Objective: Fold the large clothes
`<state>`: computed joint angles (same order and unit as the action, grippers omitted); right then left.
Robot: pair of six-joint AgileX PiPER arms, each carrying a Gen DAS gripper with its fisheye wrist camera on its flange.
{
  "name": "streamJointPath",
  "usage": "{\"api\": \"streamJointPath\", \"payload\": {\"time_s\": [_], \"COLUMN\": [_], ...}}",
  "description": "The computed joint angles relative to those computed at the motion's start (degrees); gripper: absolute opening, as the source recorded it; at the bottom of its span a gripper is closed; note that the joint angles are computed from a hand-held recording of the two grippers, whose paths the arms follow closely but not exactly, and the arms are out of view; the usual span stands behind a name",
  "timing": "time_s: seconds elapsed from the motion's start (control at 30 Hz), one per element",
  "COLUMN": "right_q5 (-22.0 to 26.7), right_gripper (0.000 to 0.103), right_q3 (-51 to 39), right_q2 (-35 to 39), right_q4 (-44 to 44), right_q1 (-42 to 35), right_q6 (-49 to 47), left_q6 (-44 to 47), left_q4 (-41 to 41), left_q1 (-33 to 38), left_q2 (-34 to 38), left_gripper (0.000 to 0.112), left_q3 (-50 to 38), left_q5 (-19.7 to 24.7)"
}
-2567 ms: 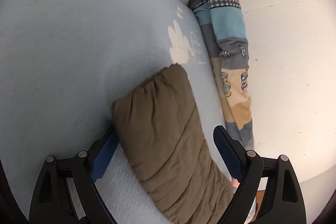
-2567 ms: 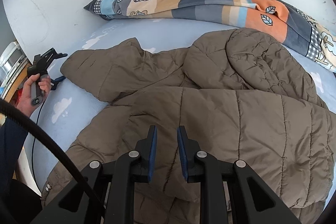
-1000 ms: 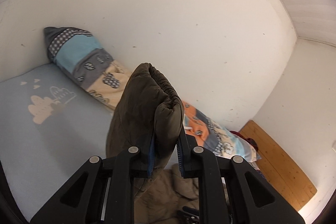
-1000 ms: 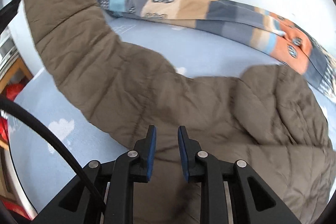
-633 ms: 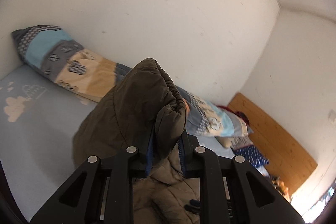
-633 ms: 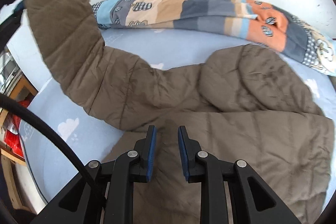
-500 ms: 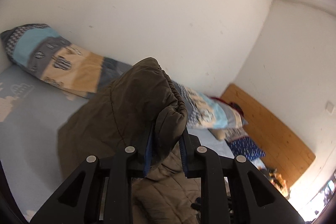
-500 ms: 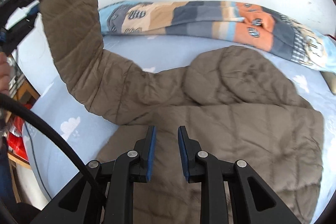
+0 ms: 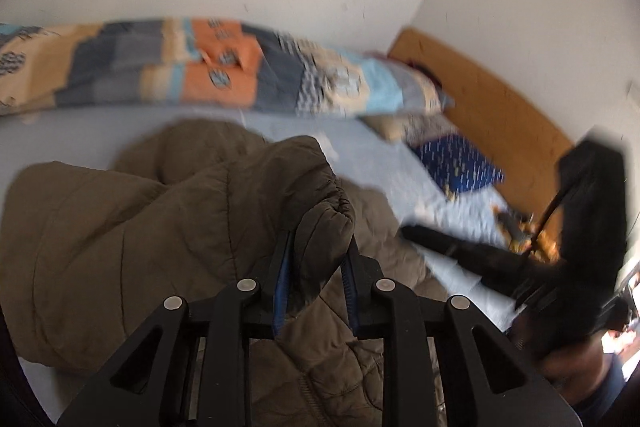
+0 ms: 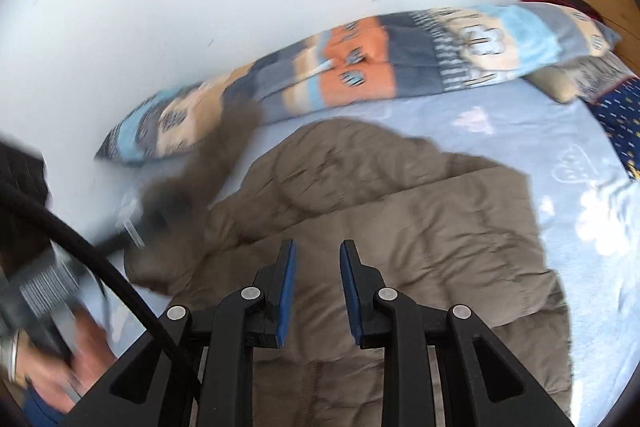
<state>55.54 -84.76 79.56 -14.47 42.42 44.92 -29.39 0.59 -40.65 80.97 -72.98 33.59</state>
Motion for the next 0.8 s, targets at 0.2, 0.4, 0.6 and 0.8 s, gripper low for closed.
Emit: {"api": "streamJointPath", "payload": {"time_s": [0.2, 0.4, 0.6, 0.8], "right_q5": [0.1, -2.0, -7.4, -12.4], "right_gripper": [0.025, 0.027, 0.047, 0.052], "right_q3": [2.7, 5.2, 8.7, 13.9], "right_q2": [-3.6, -4.8, -6.2, -4.0], "right_q4": [2.0, 7.5, 16.5, 34.3], "right_q1": [-5.4, -9.5, -13.7, -19.1], "right_q6": [-2.1, -5.1, -7.4, -17.5], "left_q6": [-0.6, 3.7, 6.8, 13.9], "left_q4": [-1.0, -6.8, -8.1, -11.9], "left_q1": [-0.7, -2.9, -1.7, 14.7], "left_q2": [8.4, 9.8, 1.3, -8.7], "left_gripper": [0.022, 0.057, 0.076, 0.081], "left_q3": [0.9, -0.2, -2.2, -1.4], "left_q5": [-1.7, -0.6, 3.0, 8.4]}}
